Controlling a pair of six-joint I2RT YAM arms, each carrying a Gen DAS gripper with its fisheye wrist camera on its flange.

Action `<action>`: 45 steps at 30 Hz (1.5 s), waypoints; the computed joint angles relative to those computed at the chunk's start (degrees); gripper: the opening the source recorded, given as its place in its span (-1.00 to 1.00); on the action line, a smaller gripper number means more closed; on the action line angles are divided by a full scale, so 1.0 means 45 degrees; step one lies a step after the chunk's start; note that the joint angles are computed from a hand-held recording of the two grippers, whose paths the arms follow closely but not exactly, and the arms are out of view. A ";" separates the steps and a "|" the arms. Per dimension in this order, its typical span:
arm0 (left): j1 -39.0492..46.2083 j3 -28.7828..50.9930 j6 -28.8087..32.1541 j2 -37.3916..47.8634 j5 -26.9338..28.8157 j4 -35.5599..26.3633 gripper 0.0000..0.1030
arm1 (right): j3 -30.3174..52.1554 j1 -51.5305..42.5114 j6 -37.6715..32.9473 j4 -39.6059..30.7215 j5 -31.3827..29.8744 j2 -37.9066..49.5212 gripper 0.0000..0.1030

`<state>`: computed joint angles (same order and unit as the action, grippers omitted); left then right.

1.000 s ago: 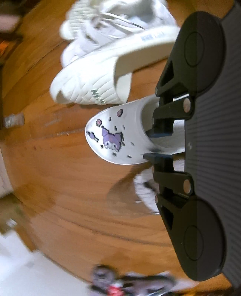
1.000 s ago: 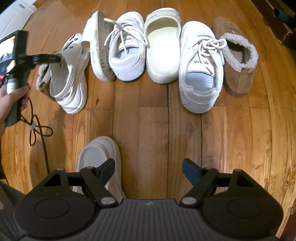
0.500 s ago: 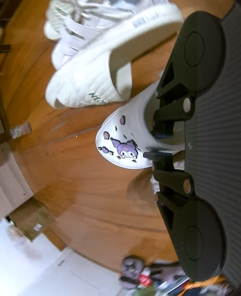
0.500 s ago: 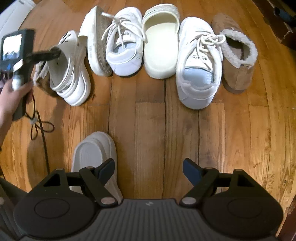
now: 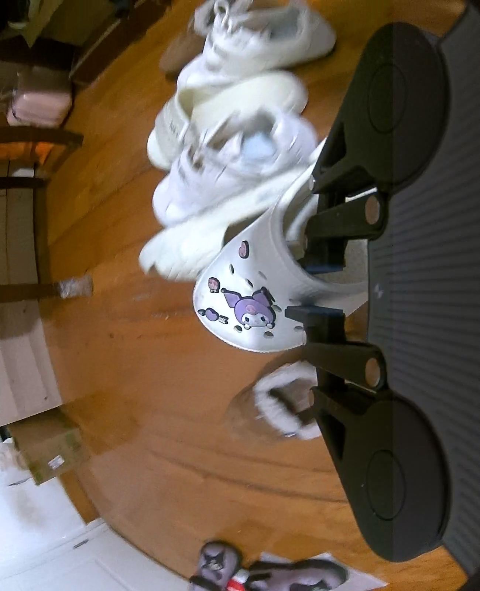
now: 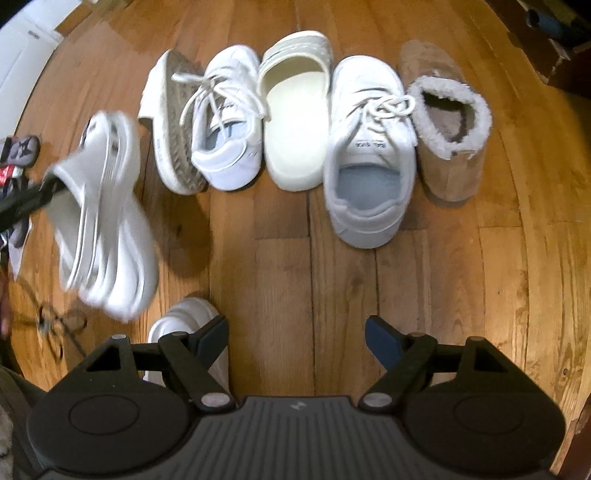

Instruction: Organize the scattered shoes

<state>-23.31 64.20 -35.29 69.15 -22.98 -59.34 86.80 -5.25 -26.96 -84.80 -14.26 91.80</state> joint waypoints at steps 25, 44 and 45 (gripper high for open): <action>-0.6127 0.3231 -0.3969 0.3194 0.2693 -0.0903 0.19 | -0.0556 -0.2398 -0.4178 -0.0444 0.0302 -0.1108 0.57; -0.5107 0.1752 -0.4079 0.1454 0.5372 -0.2853 0.96 | -0.5837 0.3491 -0.6853 0.3291 0.1435 -0.5328 -0.07; -0.4994 0.1548 -0.3977 0.1363 0.5567 -0.2803 0.96 | -0.6112 0.3672 -0.6825 0.3673 0.1692 -0.5567 -0.08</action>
